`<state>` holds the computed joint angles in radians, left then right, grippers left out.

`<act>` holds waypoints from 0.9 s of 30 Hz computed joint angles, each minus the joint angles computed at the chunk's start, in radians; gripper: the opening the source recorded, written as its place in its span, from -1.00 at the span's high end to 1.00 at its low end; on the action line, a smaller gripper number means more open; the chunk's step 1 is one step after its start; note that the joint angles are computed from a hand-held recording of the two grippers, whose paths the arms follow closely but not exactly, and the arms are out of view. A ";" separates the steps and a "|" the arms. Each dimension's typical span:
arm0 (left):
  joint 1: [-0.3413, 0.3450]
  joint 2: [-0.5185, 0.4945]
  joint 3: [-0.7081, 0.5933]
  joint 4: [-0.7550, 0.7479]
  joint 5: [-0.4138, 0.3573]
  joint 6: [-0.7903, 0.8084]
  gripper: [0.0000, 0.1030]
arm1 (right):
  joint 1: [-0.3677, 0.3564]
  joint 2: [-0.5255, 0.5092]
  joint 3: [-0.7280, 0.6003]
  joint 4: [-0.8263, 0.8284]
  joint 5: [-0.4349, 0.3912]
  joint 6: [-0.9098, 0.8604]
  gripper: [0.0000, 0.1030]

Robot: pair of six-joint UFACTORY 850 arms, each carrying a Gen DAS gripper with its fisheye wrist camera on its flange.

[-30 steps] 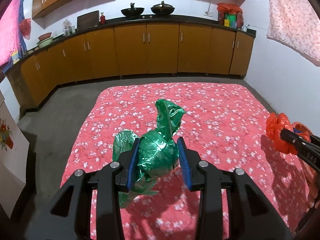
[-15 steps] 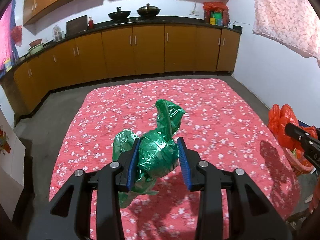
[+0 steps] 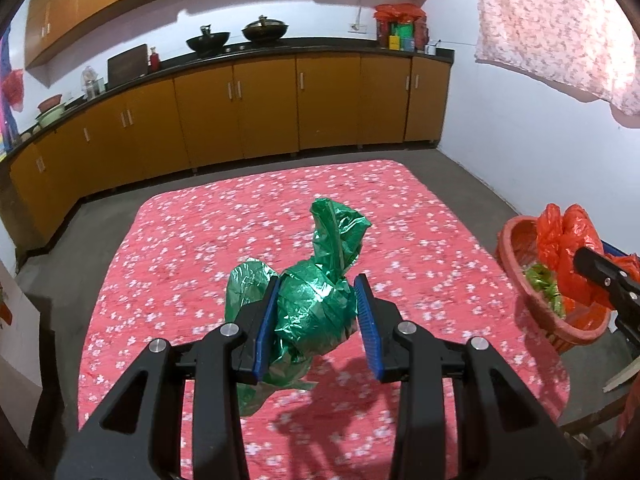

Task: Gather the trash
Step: 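Carry the green and red-orange bags over the orange basket with both grippers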

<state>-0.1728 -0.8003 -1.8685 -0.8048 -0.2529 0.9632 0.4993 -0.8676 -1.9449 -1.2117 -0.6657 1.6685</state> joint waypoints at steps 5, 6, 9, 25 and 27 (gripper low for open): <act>-0.026 0.010 0.012 -0.046 -0.003 0.056 0.27 | -0.004 0.051 0.085 -0.047 -0.011 0.076 0.34; -0.031 0.010 0.012 -0.051 -0.005 0.064 0.27 | -0.006 0.064 0.107 -0.057 -0.013 0.094 0.34; -0.048 0.008 0.009 -0.048 -0.013 0.071 0.27 | -0.013 0.093 0.152 -0.072 -0.018 0.127 0.34; -0.143 0.011 0.013 -0.159 -0.063 0.216 0.27 | -0.050 0.237 0.398 -0.150 -0.069 0.347 0.34; -0.158 0.006 0.006 -0.166 -0.074 0.225 0.27 | -0.057 0.250 0.420 -0.156 -0.074 0.370 0.34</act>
